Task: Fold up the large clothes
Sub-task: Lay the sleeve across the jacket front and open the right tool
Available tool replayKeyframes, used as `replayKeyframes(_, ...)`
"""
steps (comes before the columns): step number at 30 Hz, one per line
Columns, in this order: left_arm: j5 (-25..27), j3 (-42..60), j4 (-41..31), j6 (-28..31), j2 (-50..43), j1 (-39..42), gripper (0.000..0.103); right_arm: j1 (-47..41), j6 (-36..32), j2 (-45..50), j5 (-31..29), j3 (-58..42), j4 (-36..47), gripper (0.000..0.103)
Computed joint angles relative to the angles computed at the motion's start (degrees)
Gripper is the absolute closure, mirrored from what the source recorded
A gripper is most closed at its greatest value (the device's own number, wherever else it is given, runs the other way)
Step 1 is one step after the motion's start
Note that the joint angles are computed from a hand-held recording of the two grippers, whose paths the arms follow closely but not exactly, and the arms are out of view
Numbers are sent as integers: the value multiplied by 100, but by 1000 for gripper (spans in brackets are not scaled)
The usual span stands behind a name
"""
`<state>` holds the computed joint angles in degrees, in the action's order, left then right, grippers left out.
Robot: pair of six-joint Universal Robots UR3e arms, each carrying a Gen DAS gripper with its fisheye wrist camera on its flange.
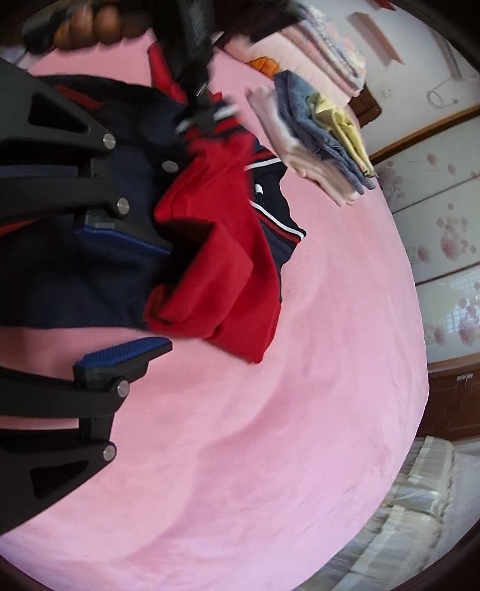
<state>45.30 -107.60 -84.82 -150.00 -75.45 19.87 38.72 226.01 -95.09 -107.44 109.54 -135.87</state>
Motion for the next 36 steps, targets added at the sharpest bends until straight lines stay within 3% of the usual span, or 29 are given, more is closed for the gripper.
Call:
replayKeyframes(5,-30,954,-384,274,-65,136,97,173,-124,593,-372,-547,447,58)
replayKeyframes(6,49,975,-359,311,-63,171,97,199,-138,587,-411,-501,452,62)
replayKeyframes(7,214,930,-157,298,-120,162,97,236,-114,556,-489,-436,469,67)
replayKeyframes(8,378,901,-24,251,-188,131,97,248,-117,507,-521,-361,480,83)
replayKeyframes(10,852,604,265,416,-400,231,97,149,-220,270,-309,-78,458,84)
replayKeyframes(14,1972,-440,1642,329,-937,71,93,274,-216,47,-347,147,549,84)
replayKeyframes(16,1705,-724,1799,471,-917,297,91,254,-221,-110,-223,211,672,81)
replayKeyframes(18,1421,-613,1533,508,-912,471,78,48,-261,-526,195,396,713,78)
replayKeyframes(20,1237,-481,1353,506,-956,548,54,-274,-341,-1088,698,704,537,76)
replayKeyframes(25,1572,-497,1731,67,-843,315,53,-1167,-452,-1544,1217,713,419,70)
replayKeyframes(29,1941,-1018,2337,-387,62,38,53,-1998,-666,-1377,1893,853,-34,70)
replayKeyframes(32,1647,-1062,1866,-137,749,-100,53,-2603,-836,-1138,2511,952,-281,70)
replayKeyframes(36,1235,-813,1724,-191,508,-1015,53,-3104,-1026,-843,3171,994,-424,70)
